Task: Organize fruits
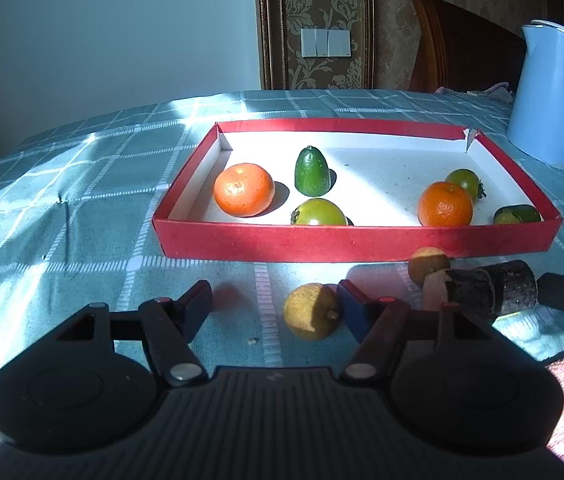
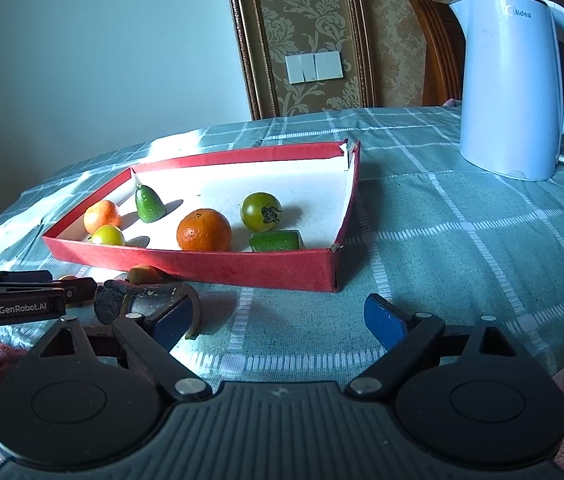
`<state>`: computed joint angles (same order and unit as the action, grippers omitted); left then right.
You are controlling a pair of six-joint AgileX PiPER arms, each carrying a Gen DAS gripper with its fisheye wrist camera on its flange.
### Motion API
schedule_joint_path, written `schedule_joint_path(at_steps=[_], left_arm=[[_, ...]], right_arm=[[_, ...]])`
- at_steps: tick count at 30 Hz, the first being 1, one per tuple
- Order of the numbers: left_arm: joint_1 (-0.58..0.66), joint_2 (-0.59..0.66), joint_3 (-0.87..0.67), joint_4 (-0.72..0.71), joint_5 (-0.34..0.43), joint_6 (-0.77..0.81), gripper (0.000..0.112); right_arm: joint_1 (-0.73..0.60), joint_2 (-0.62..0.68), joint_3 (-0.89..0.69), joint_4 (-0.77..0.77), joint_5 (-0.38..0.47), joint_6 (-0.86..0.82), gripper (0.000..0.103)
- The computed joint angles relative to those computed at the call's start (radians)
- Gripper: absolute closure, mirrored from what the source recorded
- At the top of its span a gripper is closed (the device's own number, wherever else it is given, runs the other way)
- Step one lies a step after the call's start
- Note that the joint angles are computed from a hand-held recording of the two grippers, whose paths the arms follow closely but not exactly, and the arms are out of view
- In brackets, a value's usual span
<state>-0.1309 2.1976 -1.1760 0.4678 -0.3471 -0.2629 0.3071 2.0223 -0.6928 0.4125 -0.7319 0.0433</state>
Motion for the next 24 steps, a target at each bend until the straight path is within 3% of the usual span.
schedule_joint_path(at_steps=[8, 10, 16, 19, 21, 24], left_arm=[[0.019, 0.007, -0.023, 0.056, 0.026, -0.094, 0.037], [0.023, 0.009, -0.03, 0.091, 0.029, -0.133, 0.036], [0.025, 0.012, -0.035, 0.1, 0.033, -0.145, 0.034], [0.024, 0.012, -0.035, 0.094, 0.035, -0.14, 0.034], [0.023, 0.012, -0.035, 0.093, 0.035, -0.14, 0.033], [0.023, 0.014, -0.038, 0.109, 0.036, -0.155, 0.031]], right_arm=[[0.106, -0.032, 0.02, 0.104, -0.04, -0.163, 0.01], [0.113, -0.048, 0.052, 0.066, -0.072, -0.138, 0.01], [0.098, -0.04, 0.018, -0.026, -0.018, -0.198, 0.01], [0.092, -0.019, -0.033, -0.036, 0.035, -0.238, 0.021], [0.083, -0.001, -0.071, -0.041, 0.077, -0.256, 0.042], [0.061, 0.024, -0.104, -0.118, 0.106, -0.215, 0.048]])
